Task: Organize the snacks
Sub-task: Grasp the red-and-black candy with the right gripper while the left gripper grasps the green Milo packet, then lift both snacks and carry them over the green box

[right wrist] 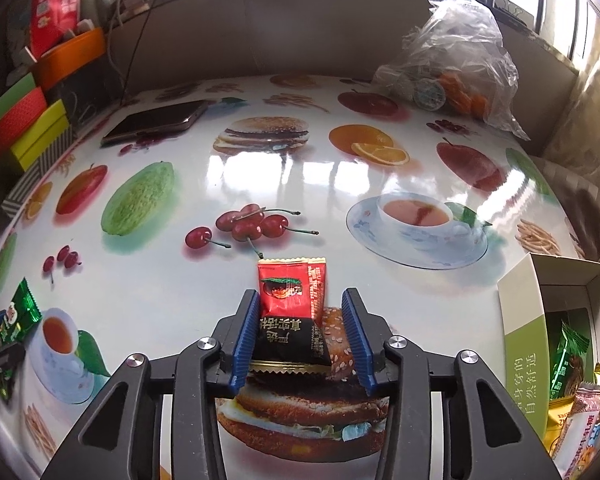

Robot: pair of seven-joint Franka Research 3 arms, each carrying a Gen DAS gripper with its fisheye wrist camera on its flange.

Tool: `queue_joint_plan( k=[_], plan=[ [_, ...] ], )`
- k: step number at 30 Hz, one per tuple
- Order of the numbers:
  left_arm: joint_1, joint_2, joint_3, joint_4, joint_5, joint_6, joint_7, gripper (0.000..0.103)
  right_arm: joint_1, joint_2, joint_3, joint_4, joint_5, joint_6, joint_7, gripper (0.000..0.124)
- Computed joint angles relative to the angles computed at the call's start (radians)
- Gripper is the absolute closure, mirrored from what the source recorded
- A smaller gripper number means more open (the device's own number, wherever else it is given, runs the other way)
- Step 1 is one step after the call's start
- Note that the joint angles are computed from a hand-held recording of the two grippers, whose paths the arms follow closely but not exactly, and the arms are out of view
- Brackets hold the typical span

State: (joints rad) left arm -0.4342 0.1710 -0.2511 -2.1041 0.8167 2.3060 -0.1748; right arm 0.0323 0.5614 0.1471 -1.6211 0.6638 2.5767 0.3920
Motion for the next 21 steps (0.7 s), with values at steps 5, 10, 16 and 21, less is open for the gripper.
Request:
queue_joint_plan(
  k=[5,10,16,21],
  plan=[
    [-0.003,0.0,0.0,0.001,0.0,-0.003,-0.013,0.057,-0.001,-0.007,0.0,-0.01,0.003,0.009,0.005,0.094],
    [-0.005,-0.003,-0.002,-0.001,-0.002,-0.009,-0.028,0.057,-0.004,-0.01,0.0,-0.013,0.008,-0.001,0.012,0.096],
    [-0.004,-0.003,-0.003,0.002,-0.01,-0.011,-0.029,0.057,-0.01,-0.015,-0.004,-0.013,0.017,-0.022,0.025,0.097],
    [-0.01,0.003,-0.005,0.017,-0.008,-0.022,-0.035,0.057,-0.022,-0.027,-0.004,-0.021,0.035,-0.058,0.024,0.098]
  ],
)
